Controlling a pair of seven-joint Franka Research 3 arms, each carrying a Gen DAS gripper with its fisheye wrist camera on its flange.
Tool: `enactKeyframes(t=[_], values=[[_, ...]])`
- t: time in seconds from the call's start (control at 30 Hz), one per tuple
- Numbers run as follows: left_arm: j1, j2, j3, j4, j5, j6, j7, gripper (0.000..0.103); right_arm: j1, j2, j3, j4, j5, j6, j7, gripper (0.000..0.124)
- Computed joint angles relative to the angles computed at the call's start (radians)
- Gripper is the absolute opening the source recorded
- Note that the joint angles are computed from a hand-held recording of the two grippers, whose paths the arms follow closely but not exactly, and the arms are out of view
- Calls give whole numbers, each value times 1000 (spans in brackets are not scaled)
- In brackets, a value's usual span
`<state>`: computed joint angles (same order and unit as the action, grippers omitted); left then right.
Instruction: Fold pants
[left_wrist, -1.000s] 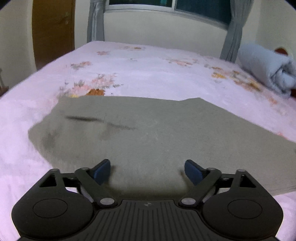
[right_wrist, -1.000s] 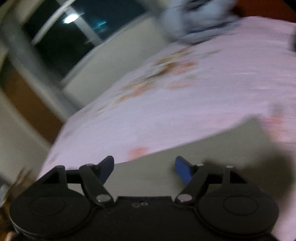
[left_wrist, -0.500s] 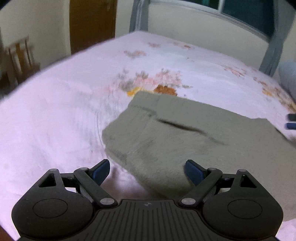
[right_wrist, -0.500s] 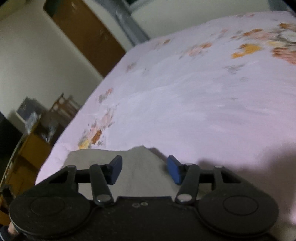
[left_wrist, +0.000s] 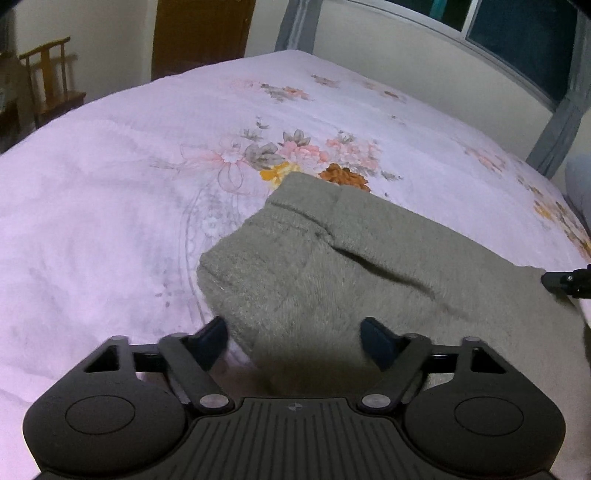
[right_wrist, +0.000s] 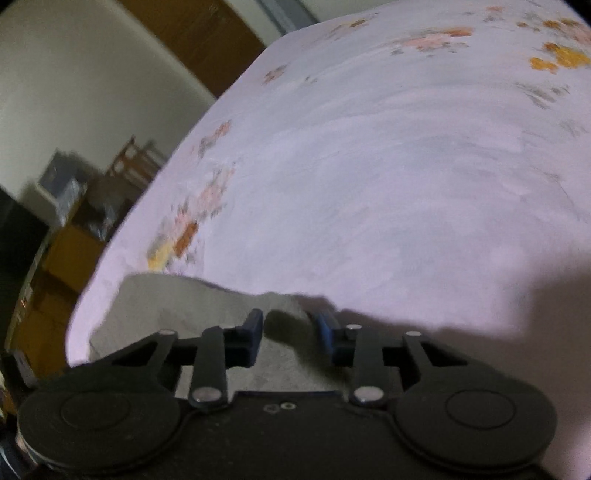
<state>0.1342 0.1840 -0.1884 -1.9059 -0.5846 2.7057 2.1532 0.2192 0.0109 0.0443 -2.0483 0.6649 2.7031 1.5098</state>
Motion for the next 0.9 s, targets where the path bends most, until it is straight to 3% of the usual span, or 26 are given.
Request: enactKeyframes(t=[0.03, 0.1, 0.17, 0.2, 0.27, 0.3, 0.37, 0.47, 0.53, 0.63, 0.7, 0.77, 0.83, 0.9], values=[[4, 1, -3, 2, -16, 1, 12, 61, 0, 9, 0, 13, -4, -19, -13, 14], [19, -8, -11, 0, -69, -5, 56, 40, 3, 13, 1, 25, -72, -33, -1, 0], [29, -28, -24, -19, -162, 22, 137, 35, 15, -4, 7, 9, -173, 28, 40, 0], [35, -44, -36, -38, -245, 53, 218, 34, 19, -15, 10, -5, -199, 70, 56, 0], [11, -50, -22, -58, -264, 93, 243, 34, 18, -26, 11, -29, -323, 136, 150, 0], [1, -38, -8, -51, -232, 81, 207, 34, 13, -16, 8, -29, -394, 130, 221, 0], [6, -22, -3, -42, -243, 58, 201, 35, 7, 10, 1, -20, -374, 78, 245, 0], [18, -18, 5, -30, -255, 14, 202, 39, 6, 1, 0, -57, -338, 120, 257, 0], [29, -19, 12, -21, -273, -24, 193, 42, 3, -26, -7, -76, -473, 146, 372, 0], [24, -55, 18, -50, -295, -2, 204, 42, 18, -59, 0, -95, -354, 219, 294, 0], [3, -85, 20, -76, -296, 58, 223, 42, 48, -61, 3, -76, -222, 216, 160, 0], [-10, -80, 33, -56, -277, 39, 187, 42, 65, -47, 10, -49, -141, 181, 81, 0], [-36, -45, 54, -36, -118, 51, 60, 43, 76, -23, 20, -25, -65, 157, 17, 0], [-22, -20, 51, -26, -88, 30, -2, 43, 73, 12, 21, 0, -191, 96, 124, 0]])
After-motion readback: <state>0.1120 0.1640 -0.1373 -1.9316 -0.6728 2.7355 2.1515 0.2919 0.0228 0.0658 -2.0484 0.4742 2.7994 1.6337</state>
